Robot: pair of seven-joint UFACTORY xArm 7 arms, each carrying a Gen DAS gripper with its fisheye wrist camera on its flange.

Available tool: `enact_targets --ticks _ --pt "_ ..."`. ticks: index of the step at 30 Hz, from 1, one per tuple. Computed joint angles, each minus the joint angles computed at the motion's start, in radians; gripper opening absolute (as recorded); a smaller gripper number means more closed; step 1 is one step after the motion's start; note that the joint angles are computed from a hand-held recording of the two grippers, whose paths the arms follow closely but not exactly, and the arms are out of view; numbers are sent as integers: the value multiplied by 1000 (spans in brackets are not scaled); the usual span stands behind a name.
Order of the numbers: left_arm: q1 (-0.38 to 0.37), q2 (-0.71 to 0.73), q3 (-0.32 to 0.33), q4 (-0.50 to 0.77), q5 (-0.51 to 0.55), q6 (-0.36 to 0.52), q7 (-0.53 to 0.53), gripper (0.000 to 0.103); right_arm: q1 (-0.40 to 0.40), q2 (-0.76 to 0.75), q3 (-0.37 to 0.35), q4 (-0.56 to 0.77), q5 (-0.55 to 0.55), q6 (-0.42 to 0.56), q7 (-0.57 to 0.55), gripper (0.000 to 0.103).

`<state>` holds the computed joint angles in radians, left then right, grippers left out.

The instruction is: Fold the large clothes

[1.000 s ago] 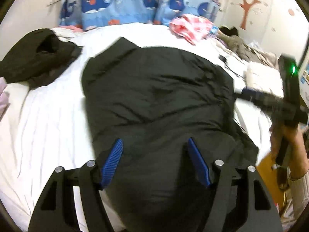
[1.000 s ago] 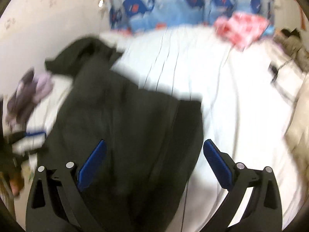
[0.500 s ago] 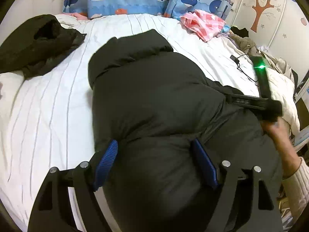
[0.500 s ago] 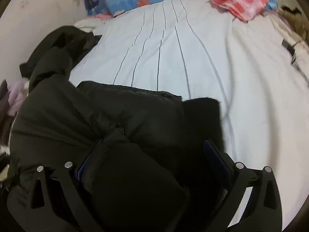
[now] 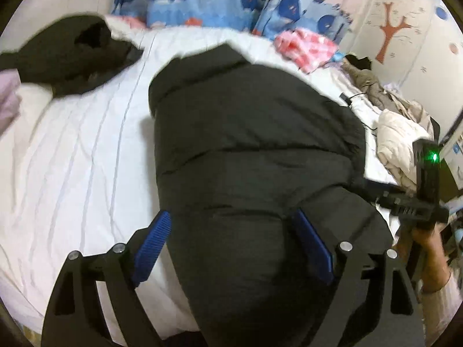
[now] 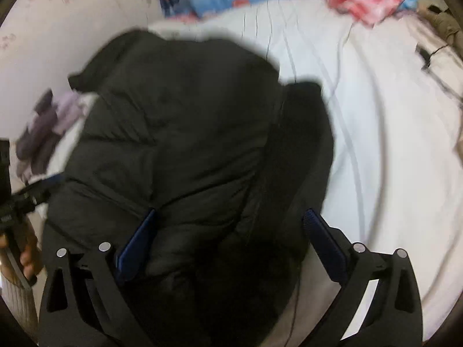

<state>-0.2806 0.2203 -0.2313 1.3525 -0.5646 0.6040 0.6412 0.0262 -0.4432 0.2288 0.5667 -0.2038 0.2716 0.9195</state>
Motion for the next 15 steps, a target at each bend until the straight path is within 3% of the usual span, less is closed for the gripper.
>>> enact_targets --ticks 3,5,7,10,15 --pt "21 28 1 41 -47 18 2 83 -45 -42 -2 -2 -7 -3 35 96" --pt "41 66 -3 83 -90 49 -18 83 -43 -16 -40 7 14 -24 16 96" --pt "37 82 -6 90 -82 42 -27 83 -4 49 -84 39 60 21 -36 96" --pt "25 73 -16 57 -51 7 -2 83 80 157 -162 74 175 11 -156 96" --pt "6 30 -15 7 -7 -55 17 83 -24 60 -77 35 82 -6 -57 96"
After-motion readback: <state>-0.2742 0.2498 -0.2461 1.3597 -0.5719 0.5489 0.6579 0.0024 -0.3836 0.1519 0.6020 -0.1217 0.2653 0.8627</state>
